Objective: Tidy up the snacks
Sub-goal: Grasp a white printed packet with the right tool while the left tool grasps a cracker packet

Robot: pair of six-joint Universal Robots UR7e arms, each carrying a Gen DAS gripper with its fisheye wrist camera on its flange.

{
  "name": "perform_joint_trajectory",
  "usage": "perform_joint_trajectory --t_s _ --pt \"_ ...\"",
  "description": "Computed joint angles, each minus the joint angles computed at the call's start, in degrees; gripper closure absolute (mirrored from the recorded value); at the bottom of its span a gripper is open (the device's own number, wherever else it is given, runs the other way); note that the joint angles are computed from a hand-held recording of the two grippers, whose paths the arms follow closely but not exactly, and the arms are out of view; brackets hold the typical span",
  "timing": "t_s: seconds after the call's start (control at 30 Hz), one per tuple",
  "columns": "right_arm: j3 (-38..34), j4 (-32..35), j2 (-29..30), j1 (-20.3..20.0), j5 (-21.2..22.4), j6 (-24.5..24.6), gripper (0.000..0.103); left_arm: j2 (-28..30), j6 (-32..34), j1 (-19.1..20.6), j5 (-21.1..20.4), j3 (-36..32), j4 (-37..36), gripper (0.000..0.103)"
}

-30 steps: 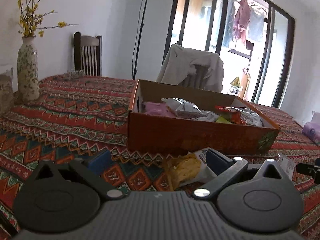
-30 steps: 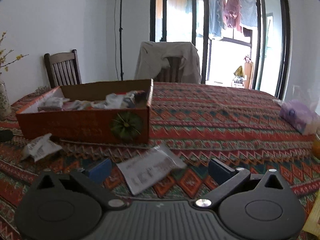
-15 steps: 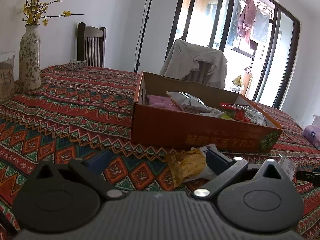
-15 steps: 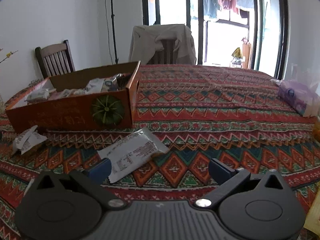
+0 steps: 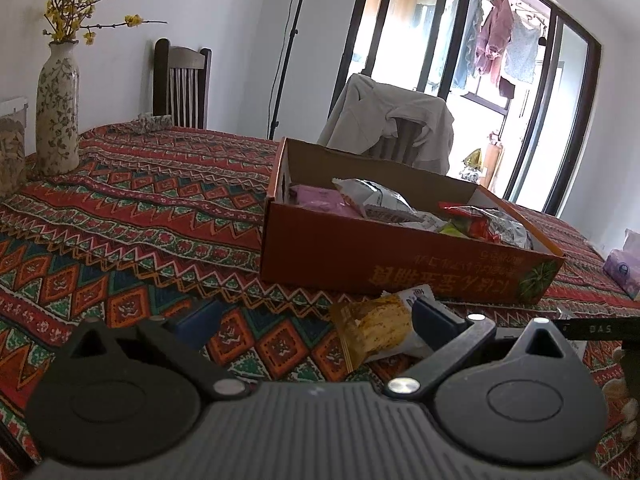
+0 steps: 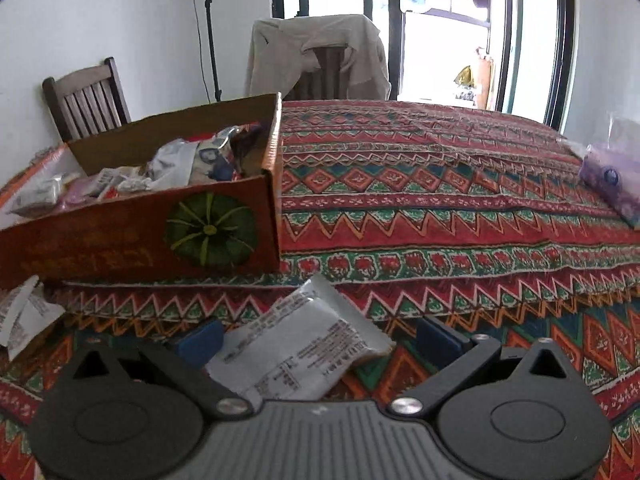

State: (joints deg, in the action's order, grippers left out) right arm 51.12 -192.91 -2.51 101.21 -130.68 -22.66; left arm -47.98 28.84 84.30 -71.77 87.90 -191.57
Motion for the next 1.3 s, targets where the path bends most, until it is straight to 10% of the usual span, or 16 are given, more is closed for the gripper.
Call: perform_joint_trajectory --t_s 0.4,0.83,1.3 --pt "5.51 -6.31 -1.31 0.13 1.25 -2.67 0.007 -0.14 -0.59 0.20 -0.77 0.16 -0.14 0.000" --pt "9.15 -13.34 -2.15 -0.07 6.58 -5.62 0.088 -0.08 -1.20 0.11 -0.12 0.20 -0.83 0.000" --pt "9.88 -28.91 0.01 0.51 11.15 -14.62 0.098 -0.06 -1.21 -0.01 0.40 0.37 -1.45 0.000"
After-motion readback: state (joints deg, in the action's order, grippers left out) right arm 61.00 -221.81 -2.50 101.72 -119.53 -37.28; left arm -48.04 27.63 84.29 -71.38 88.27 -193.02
